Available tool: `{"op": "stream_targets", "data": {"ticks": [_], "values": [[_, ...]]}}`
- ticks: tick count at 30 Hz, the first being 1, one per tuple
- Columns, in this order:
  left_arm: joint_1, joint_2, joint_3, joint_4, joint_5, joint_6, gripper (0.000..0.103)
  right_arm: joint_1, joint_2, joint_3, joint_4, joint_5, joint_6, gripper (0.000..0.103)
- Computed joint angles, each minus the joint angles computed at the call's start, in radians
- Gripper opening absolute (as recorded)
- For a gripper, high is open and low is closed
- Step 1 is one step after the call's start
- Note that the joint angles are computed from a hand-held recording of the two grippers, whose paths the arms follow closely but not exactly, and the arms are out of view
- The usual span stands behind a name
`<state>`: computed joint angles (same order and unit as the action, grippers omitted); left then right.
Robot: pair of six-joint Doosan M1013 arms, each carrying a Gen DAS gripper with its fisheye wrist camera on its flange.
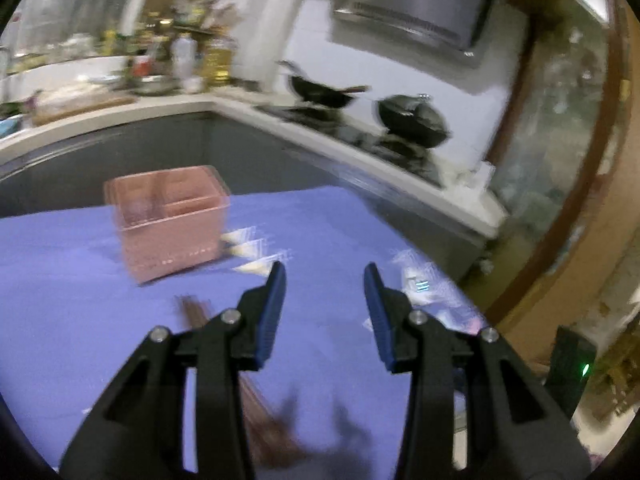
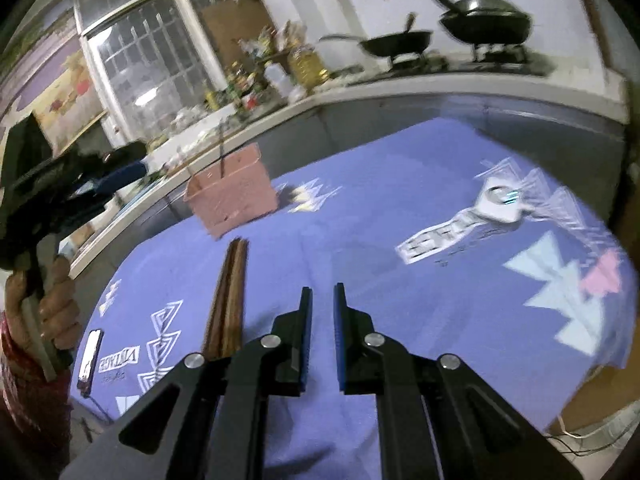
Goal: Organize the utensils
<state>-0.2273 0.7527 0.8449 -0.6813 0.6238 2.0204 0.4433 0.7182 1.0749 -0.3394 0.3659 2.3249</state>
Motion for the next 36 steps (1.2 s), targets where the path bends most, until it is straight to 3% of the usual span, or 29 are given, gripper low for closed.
{"op": "stream_targets", "data": {"ticks": [5,13,17,23,29,36], "values": [[0.051,-0.002,0.044,0.183,0.063,-0.216,0.038,0.009,0.098,-0.154,0.251,0.107,-0.309,0.011],[0.077,0.048,0.037,0.155,0.195,-0.275,0.038,0.021,0.279,-0.480,0.432,0.413,-0.578,0.011],[0.053,0.076,0.006,0.181,0.226,-0.269,0.038,0.023,0.346,-0.607,0.479,0.511,-0.643,0.011],[0.017,0.124,-0.072,0.344,0.260,-0.314,0.038,0.037,0.444,-0.794,0.410,0.676,-0.672,0.011],[0.003,0.166,-0.135,0.426,0.317,-0.357,0.038,0.039,0.457,-0.822,0.349,0.690,-0.638,0.011],[-0.013,0.176,-0.149,0.531,0.297,-0.376,0.038,0.048,0.453,-0.805,0.269,0.660,-0.621,0.011]]}}
